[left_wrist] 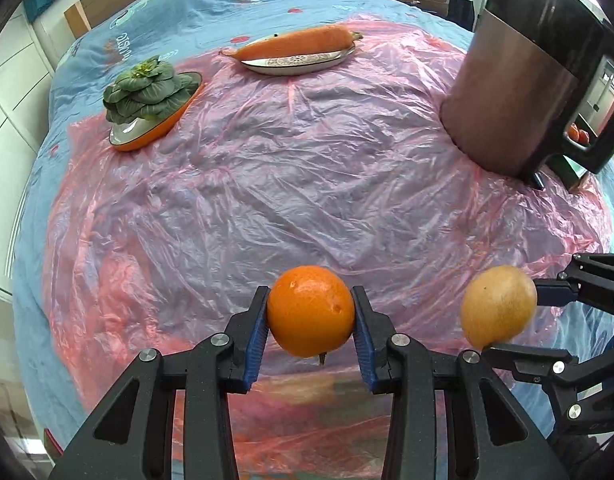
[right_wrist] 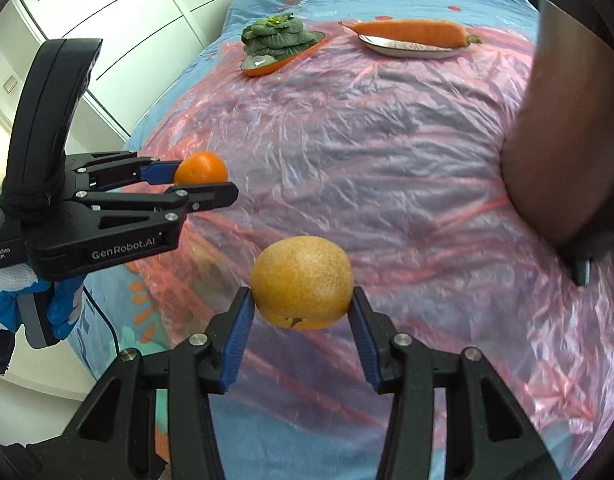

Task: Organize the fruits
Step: 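Carry the pear and orange over the green tray with both tools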

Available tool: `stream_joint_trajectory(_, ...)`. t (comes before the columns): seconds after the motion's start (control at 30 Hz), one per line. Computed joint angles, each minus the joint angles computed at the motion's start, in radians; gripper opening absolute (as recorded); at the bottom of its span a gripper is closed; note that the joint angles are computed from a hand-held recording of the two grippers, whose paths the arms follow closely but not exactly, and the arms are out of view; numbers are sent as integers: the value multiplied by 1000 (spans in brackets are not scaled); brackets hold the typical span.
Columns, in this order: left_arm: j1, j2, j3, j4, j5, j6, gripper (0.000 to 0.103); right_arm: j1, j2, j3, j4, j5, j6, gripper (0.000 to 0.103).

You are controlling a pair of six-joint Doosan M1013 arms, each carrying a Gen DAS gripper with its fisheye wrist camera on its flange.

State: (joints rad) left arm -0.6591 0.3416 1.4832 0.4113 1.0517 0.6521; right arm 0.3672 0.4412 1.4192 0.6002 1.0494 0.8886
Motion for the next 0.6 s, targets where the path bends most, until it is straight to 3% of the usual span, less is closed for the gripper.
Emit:
stream_joint_trajectory(0.3,-58,61,-112,-68,13,116,34,-97,-62,82,-23,21,85,84)
stream_joint_trajectory(0.6,-100,159,-266,-190,12,272,34,-207,-91,93,-61,-4,155,84)
